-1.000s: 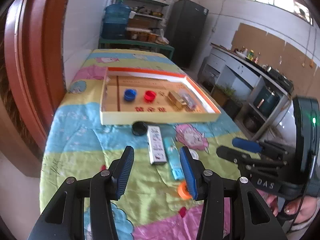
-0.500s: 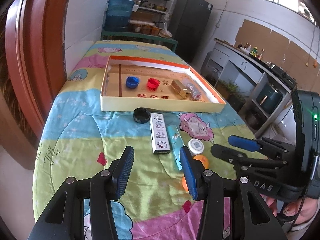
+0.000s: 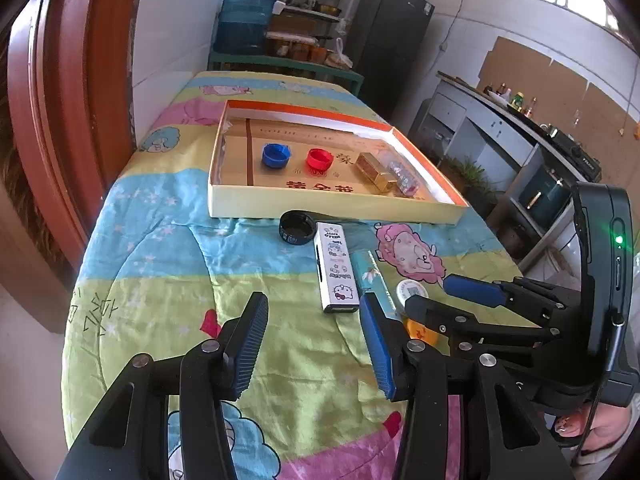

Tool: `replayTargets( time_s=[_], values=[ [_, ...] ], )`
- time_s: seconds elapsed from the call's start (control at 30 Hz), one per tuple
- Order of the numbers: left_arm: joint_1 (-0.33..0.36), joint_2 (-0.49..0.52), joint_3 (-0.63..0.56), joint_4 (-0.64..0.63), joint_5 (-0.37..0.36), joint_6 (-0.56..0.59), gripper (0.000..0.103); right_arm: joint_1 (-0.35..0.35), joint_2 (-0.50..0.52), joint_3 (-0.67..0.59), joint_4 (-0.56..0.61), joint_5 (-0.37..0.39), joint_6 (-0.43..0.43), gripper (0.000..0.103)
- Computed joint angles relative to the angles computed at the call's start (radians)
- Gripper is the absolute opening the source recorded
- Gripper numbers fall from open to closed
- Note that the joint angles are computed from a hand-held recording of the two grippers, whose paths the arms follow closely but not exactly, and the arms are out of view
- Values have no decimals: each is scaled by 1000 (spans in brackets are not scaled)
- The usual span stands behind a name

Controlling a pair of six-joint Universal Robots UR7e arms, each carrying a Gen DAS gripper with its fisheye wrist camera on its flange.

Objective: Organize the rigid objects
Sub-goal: 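Close the right tool on the white QR-code bottle cap, then grasp the white Hello Kitty box with the left tool while the right holds the white cap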

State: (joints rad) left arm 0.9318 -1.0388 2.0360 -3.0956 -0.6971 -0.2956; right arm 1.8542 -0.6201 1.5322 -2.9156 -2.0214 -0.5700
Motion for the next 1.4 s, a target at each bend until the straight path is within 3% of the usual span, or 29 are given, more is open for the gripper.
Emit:
replayTargets(
  time_s=[0.4, 0.53, 0.93, 1.4],
  values=[
    [16, 14, -26, 31, -11, 3, 49, 1, 34, -39, 25, -9, -11, 49],
    [26, 30, -53, 49, -18, 14, 49, -4, 34, -45, 50, 13, -1, 30],
    [41, 92, -145, 168, 3, 13, 49, -13, 22, -43, 27, -3, -15, 31],
    [41, 138, -210, 309, 107, -53, 49, -34, 3, -33, 39, 51, 4, 31]
  ],
)
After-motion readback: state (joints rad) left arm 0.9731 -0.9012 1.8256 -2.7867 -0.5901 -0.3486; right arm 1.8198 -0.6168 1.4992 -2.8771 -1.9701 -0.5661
